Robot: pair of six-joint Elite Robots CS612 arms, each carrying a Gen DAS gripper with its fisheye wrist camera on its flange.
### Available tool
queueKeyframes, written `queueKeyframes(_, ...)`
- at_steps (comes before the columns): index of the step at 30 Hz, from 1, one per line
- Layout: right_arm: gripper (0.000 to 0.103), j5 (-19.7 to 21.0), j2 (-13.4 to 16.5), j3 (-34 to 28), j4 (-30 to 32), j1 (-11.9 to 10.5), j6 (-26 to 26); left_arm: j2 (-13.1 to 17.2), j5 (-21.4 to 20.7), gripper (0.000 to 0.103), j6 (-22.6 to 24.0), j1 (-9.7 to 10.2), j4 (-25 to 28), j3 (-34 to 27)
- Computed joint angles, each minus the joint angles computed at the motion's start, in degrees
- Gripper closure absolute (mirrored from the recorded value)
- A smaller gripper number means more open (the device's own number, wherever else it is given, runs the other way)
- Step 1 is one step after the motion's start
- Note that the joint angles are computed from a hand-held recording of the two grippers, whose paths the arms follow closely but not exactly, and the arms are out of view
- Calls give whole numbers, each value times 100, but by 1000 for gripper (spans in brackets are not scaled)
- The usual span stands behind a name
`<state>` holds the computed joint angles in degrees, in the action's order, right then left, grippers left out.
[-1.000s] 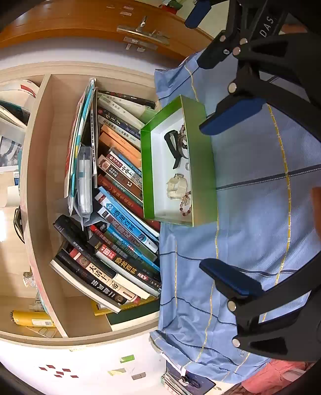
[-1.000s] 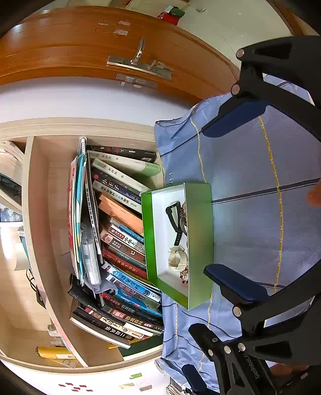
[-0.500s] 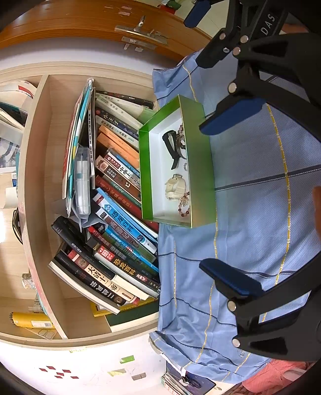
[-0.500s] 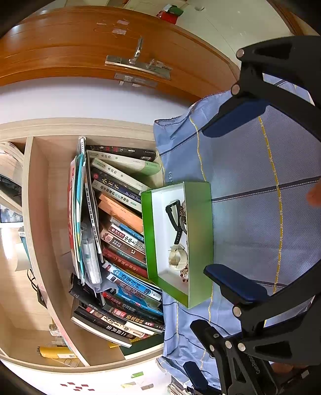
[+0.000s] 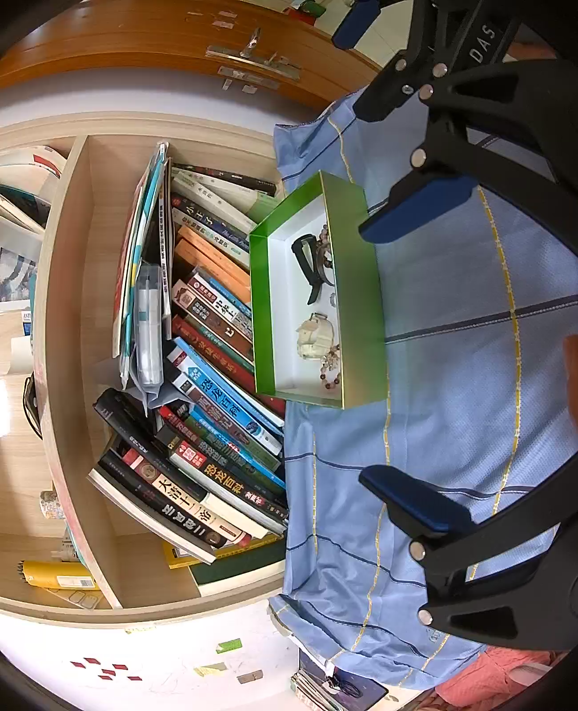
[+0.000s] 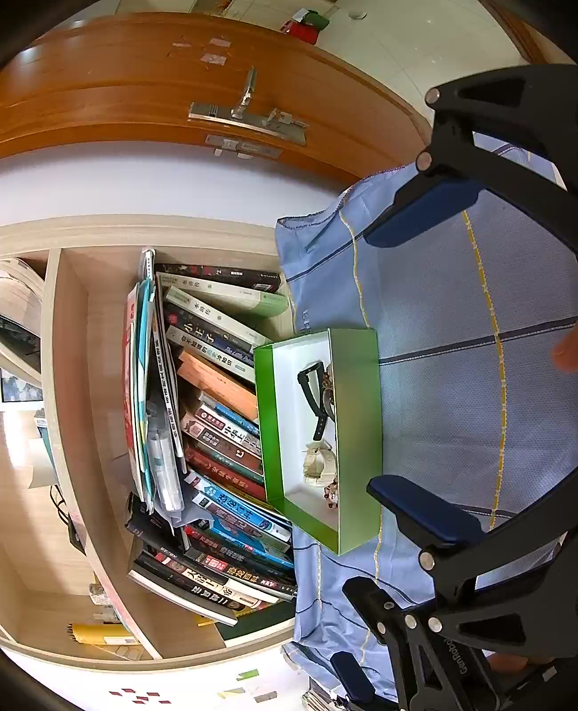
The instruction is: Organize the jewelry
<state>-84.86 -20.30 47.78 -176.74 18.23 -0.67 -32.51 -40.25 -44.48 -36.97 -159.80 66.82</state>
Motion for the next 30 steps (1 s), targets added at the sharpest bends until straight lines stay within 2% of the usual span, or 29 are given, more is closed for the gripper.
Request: queueKeyframes(30, 3, -59, -59, 116, -70, 11, 42, -98, 63, 4, -123, -19, -21, 210)
